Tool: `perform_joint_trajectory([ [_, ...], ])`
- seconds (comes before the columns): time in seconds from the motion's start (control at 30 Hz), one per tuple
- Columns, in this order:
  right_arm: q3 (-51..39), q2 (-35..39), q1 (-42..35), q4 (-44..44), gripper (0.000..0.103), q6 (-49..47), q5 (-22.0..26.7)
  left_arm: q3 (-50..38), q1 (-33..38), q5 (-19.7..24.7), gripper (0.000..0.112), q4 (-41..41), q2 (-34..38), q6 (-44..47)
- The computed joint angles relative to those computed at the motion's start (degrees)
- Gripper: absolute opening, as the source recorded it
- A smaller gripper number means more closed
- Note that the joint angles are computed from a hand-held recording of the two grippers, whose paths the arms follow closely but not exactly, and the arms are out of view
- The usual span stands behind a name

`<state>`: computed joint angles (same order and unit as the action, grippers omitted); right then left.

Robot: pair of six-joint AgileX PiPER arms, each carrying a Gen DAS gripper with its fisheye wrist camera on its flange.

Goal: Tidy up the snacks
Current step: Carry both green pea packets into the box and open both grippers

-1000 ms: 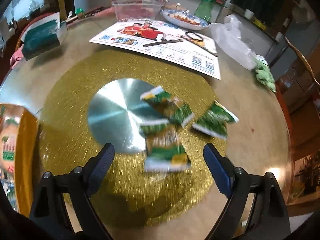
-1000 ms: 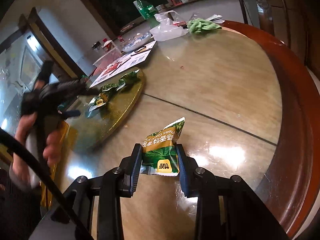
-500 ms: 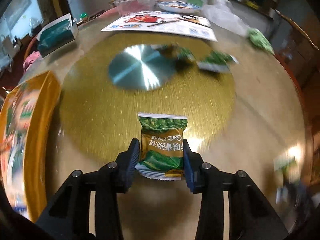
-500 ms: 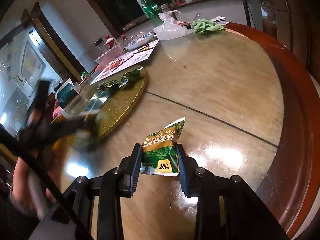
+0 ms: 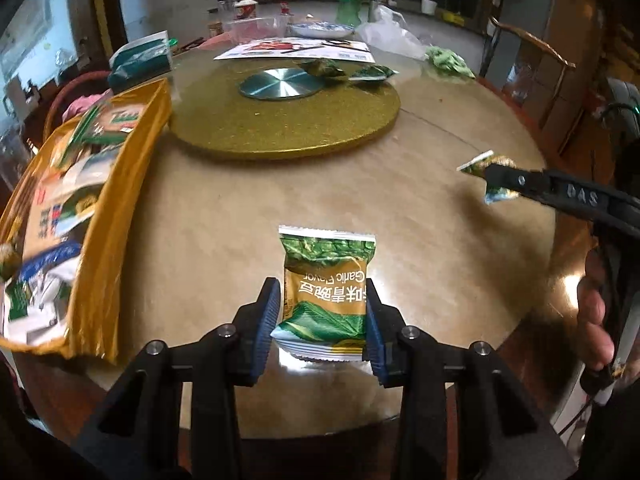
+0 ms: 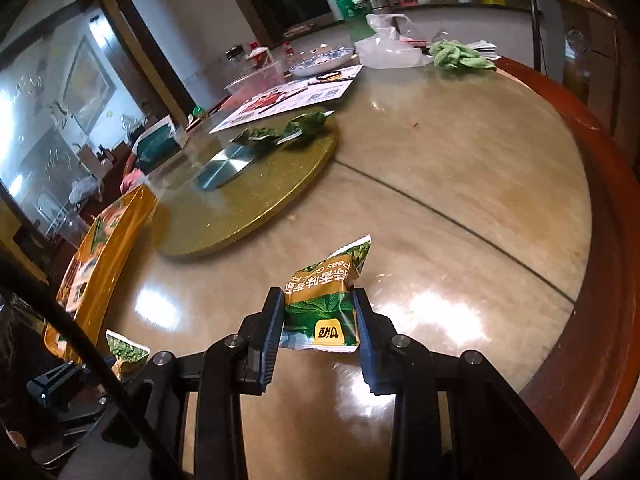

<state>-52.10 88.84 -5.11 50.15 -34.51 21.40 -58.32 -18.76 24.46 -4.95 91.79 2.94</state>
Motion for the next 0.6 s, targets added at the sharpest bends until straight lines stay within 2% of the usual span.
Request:
perform_joint_trajectory([
  [0.13,1.11,-1.13,1.92,7.7,0.033,-4.4,4.7,2.58,5.76,1.43,0.04,-12.36,-3.81,10.05],
  [0.23,-0.55,-1.49,5.96,10.21,0.033,-4.79,7.39,5.34,13.41,4.19,0.04,-22.35,-10.35,20.05],
  [0.33,-5.14,-0.93,12.25,5.56,0.033,0.03,7.81,5.49,22.18,7.41,0.04,-28.03,-13.57,25.53],
  [0.4,-9.36,0.41,16.54,1.74,0.033,3.76,8.16,3.81,27.18,9.12,0.04,-27.9,-12.89,25.37],
  [0.5,-18.4,5.46,21.49,-1.57,0.032,6.9,11.3,0.72,34.08,11.63,0.04,-31.47,-9.92,28.77],
  [0.6,-29.2,12.74,25.42,-5.57,0.031,10.85,14.16,-0.41,36.5,10.45,0.04,-32.22,-7.76,30.08],
])
